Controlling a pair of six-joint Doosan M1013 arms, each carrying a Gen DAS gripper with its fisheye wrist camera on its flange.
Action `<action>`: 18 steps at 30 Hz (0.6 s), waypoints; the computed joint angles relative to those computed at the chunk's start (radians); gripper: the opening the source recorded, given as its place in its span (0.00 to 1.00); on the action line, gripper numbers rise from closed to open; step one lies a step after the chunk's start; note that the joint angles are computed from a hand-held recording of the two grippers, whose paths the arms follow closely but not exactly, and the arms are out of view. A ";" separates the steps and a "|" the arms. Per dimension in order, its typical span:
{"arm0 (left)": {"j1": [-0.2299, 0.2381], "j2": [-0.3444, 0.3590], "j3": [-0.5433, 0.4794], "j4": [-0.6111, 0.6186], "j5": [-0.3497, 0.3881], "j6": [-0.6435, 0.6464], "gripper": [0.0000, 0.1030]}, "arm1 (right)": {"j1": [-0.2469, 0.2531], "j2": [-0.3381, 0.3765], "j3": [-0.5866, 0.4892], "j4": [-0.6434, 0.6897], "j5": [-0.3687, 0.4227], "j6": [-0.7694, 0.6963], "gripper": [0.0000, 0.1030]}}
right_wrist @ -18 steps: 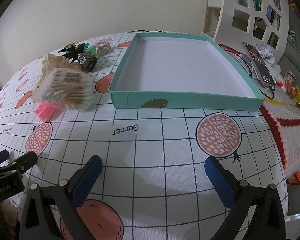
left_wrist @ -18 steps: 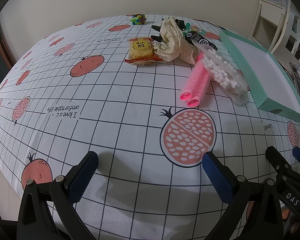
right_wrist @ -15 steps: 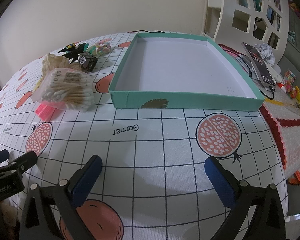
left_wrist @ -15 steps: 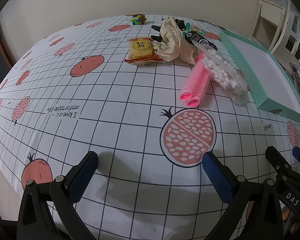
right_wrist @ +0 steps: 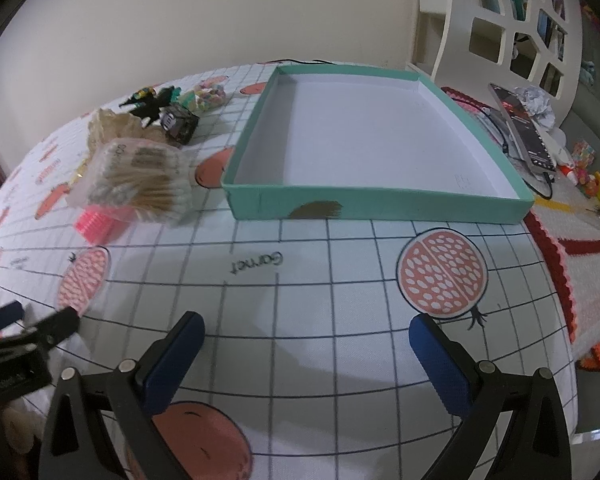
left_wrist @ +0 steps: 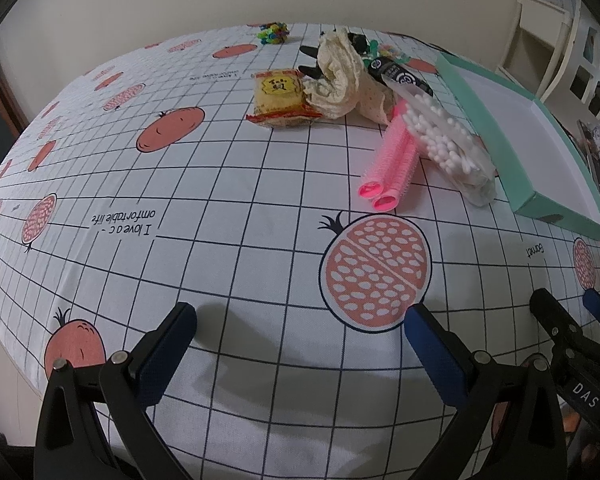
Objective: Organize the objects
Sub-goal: 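Grasp the cotton swab bag with the right tool while the left tool approaches the pink roller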
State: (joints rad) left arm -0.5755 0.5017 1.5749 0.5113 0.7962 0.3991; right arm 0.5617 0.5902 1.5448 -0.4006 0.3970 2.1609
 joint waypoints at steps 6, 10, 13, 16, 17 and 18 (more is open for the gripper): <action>0.007 -0.015 -0.009 0.002 -0.010 -0.006 1.00 | 0.002 -0.026 -0.027 0.088 -0.046 -0.145 1.00; 0.030 -0.013 -0.055 -0.046 0.022 0.064 1.00 | 0.000 -0.031 -0.085 0.193 -0.017 -0.284 1.00; 0.044 -0.014 -0.085 -0.064 0.043 0.097 1.00 | -0.005 -0.018 -0.146 0.318 0.046 -0.410 1.00; 0.056 -0.006 -0.123 -0.079 0.071 0.151 1.00 | -0.020 0.006 -0.218 0.465 0.127 -0.541 1.00; 0.059 -0.005 -0.129 -0.088 0.074 0.164 1.00 | -0.022 0.010 -0.232 0.497 0.145 -0.572 1.00; 0.067 -0.001 -0.143 -0.111 0.080 0.188 1.00 | -0.026 0.016 -0.252 0.541 0.170 -0.613 1.00</action>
